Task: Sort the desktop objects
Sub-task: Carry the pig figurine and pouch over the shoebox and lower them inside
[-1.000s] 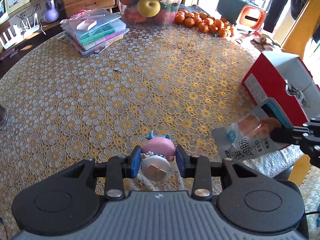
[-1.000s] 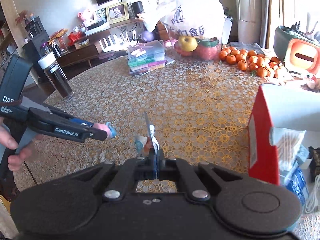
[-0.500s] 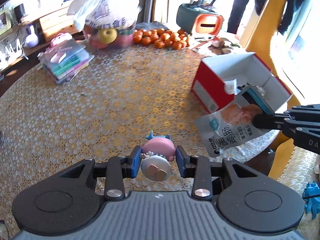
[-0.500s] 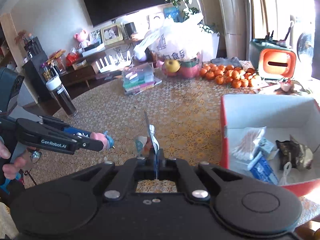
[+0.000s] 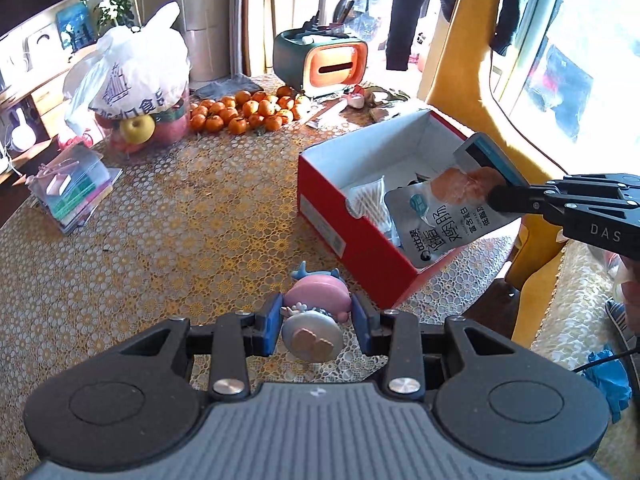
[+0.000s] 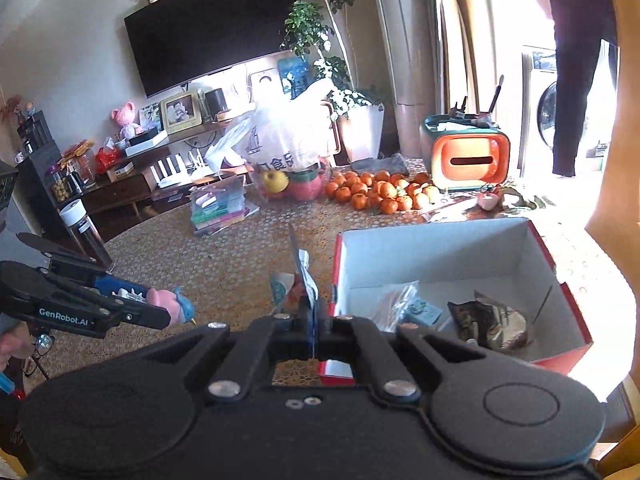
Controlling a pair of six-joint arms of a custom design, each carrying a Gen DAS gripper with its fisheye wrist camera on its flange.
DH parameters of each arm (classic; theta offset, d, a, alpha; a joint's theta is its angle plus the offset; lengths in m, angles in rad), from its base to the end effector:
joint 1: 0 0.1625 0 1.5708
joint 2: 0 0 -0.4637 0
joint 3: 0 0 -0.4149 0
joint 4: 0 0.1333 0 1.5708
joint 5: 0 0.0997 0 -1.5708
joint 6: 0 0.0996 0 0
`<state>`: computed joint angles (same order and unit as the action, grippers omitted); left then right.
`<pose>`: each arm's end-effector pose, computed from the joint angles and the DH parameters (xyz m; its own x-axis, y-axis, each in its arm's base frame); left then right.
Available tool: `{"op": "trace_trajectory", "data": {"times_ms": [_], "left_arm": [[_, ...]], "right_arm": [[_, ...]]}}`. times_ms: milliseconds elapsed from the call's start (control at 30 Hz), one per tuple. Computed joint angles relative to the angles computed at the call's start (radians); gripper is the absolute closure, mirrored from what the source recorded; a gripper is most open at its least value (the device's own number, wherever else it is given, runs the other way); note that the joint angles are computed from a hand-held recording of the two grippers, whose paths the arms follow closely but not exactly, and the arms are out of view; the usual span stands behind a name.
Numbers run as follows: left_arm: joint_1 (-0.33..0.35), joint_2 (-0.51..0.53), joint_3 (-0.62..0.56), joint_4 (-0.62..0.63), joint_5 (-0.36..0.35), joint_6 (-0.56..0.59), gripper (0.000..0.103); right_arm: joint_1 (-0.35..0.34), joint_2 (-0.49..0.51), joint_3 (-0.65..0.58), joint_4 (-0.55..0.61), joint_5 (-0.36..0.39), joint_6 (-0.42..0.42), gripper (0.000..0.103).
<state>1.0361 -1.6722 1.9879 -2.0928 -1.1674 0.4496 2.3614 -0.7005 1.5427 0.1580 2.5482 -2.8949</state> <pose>-0.0880 -0.4869 0.4258 -0.5328 0.7258 -0.4351 0.8109 0.5849 -0.0175 0.4458 -0.3698 0.0511 -0.8361 0.0646 0.5447 -0.4063 0.5942 -0.6942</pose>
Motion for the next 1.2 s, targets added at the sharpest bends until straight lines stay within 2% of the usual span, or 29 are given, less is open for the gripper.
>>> {"op": "trace_trajectory", "data": {"times_ms": [400,667,833,967,1200], "left_arm": [[-0.092,0.086,0.047,-0.036,-0.034,-0.034,0.068],[-0.124,0.200,0.060,-0.097,-0.052,-0.078,0.068],[-0.125,0.290,0.051,-0.143,-0.043,-0.103,0.068],[-0.114,0.357,0.029,-0.148,-0.051,-0.131,0.068],[-0.107,0.431,0.020,-0.176,-0.017,-0.157,0.068]], "right_arm": [[-0.051,-0.127,0.161,-0.098,0.095,0.010,0.103],[-0.130,-0.174,0.234,-0.123,0.091,0.033,0.103],[-0.191,-0.195,0.269,-0.112,0.040,0.068,0.103],[-0.226,-0.201,0.285,-0.114,-0.003,0.073,0.103],[-0.277,-0.203,0.296,-0.117,-0.075,0.068,0.103]]}}
